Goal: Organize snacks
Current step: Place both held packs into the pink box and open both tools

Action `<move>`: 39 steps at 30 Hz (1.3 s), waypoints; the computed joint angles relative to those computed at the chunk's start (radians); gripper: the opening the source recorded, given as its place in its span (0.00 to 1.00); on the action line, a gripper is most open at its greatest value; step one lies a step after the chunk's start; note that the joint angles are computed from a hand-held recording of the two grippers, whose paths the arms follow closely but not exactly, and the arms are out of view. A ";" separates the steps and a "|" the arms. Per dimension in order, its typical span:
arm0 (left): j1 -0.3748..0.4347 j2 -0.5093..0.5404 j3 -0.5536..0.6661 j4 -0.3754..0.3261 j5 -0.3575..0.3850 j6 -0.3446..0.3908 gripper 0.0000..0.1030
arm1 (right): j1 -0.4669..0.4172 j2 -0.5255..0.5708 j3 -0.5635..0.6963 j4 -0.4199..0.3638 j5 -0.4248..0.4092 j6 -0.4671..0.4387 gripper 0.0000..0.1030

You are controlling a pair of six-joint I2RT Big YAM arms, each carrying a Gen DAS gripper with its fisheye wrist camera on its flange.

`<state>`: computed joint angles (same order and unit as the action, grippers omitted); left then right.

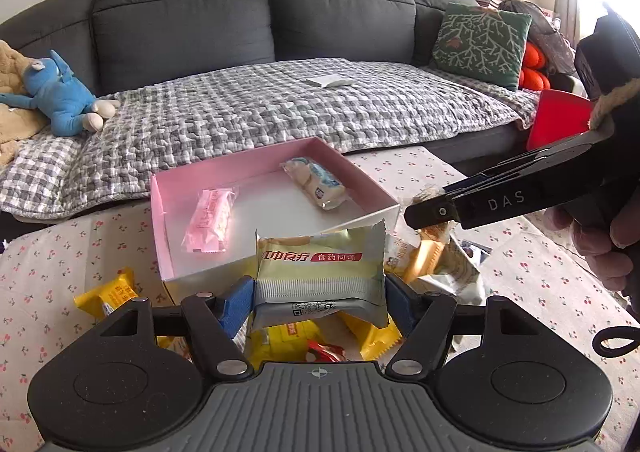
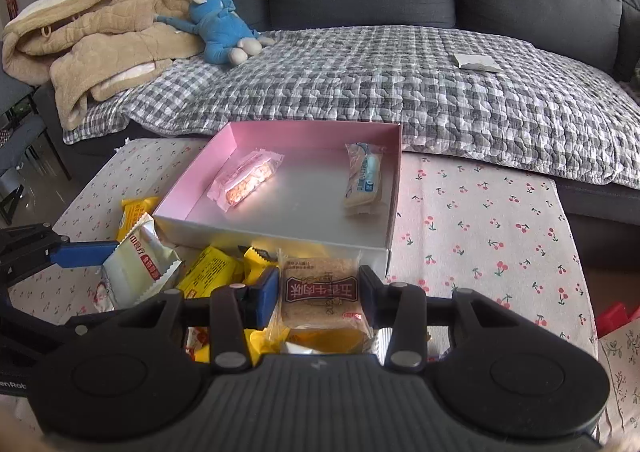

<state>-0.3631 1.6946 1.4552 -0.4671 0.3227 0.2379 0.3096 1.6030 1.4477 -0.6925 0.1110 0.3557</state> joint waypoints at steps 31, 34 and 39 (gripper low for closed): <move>-0.016 0.381 0.509 -0.223 -0.131 -0.126 0.71 | -0.058 0.151 0.055 0.202 -0.032 0.115 0.43; -0.018 0.375 0.486 -0.184 -0.131 -0.114 0.77 | -0.061 0.139 0.036 0.233 -0.030 0.134 0.69; -0.015 0.354 0.452 -0.159 -0.132 -0.105 0.86 | -0.064 0.130 0.036 0.226 -0.027 0.154 0.73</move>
